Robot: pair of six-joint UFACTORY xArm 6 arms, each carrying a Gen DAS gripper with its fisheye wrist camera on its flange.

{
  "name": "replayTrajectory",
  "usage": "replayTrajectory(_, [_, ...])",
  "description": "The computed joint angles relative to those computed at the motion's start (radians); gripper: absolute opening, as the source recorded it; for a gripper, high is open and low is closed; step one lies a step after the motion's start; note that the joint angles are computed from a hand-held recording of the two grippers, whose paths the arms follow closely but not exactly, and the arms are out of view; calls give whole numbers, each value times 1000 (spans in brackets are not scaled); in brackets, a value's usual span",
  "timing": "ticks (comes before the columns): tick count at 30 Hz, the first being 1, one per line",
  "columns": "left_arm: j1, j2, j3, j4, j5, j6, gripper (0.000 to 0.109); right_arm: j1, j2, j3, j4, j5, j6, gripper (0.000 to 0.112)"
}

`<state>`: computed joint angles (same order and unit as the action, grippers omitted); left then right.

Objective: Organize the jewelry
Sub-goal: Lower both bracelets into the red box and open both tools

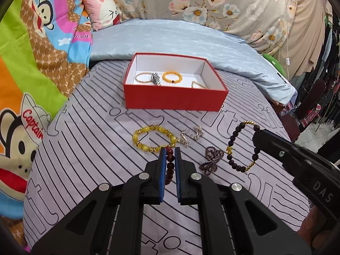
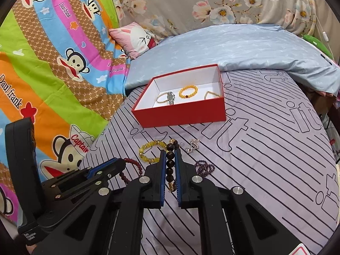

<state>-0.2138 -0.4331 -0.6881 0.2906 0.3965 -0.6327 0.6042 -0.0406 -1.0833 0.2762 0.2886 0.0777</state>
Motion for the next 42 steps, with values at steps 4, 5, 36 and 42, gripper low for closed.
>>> replayTrajectory(4, [-1, 17, -44, 2, 1, 16, 7, -9, 19, -37, -24, 0, 6, 7])
replayTrajectory(5, [0, 26, -59, 7, -2, 16, 7, -11, 26, -48, -31, -1, 9, 7])
replayTrajectory(36, [111, 570, -640, 4, -13, 141, 7, -90, 654, -885, -117, 246, 27, 7])
replayTrajectory(42, [122, 632, -685, 16, 7, 139, 7, -92, 719, -959, -140, 286, 48, 7])
